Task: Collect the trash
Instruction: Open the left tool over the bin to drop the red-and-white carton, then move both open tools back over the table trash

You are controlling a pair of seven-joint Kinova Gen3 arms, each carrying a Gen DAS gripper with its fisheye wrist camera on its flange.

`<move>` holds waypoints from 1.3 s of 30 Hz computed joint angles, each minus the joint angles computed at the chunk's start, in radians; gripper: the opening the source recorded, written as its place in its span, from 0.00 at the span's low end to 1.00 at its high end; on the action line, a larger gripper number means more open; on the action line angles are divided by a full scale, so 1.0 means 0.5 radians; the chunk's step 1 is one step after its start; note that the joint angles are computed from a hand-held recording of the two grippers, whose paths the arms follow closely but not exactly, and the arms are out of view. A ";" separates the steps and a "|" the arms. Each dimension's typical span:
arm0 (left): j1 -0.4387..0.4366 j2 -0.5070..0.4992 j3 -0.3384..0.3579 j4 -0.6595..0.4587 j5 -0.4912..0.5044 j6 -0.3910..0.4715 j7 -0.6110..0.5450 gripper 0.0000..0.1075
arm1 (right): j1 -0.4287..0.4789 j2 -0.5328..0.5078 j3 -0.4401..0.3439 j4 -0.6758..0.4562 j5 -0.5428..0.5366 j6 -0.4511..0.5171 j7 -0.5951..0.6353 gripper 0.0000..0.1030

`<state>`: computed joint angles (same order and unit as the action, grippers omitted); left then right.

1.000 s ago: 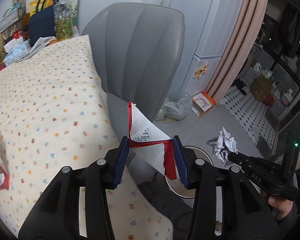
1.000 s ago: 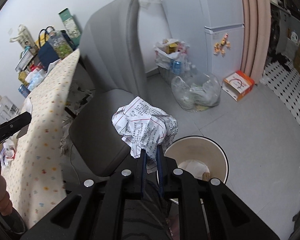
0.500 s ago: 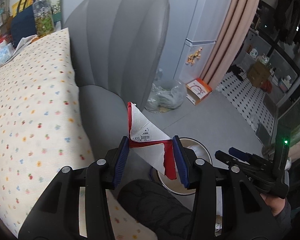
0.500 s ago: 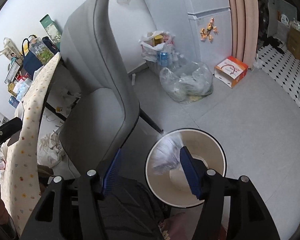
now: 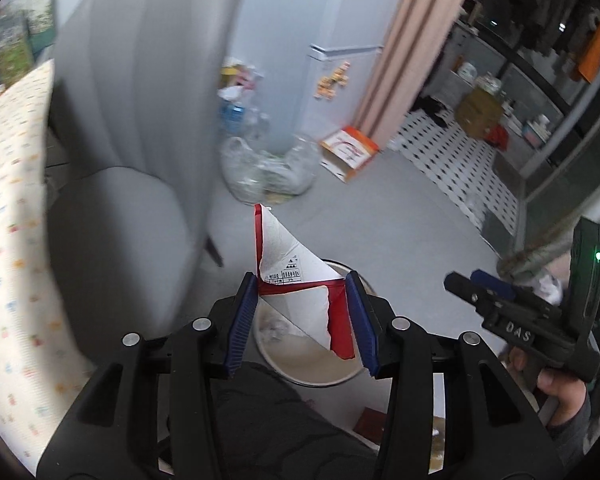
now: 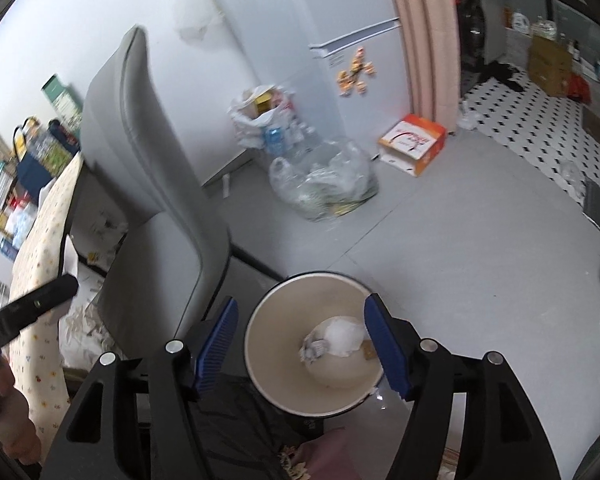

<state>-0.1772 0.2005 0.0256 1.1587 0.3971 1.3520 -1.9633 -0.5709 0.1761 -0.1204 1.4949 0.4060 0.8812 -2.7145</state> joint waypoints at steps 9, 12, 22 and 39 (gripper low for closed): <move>-0.040 -0.022 -0.003 0.018 0.124 0.025 -0.079 0.85 | -0.009 -0.031 -0.016 0.008 0.115 0.060 -0.096 0.67; -0.098 -0.056 -0.042 0.017 0.152 0.015 -0.062 0.85 | -0.055 -0.001 -0.027 -0.046 0.152 0.075 -0.107 0.75; -0.312 -0.259 -0.226 0.112 0.226 -0.087 -0.091 0.88 | -0.295 0.133 -0.023 -0.324 0.329 0.187 -0.090 0.92; -0.629 -0.588 -0.647 0.403 0.560 -0.436 -0.306 0.90 | -0.755 0.448 0.043 -1.076 0.396 0.462 0.298 0.93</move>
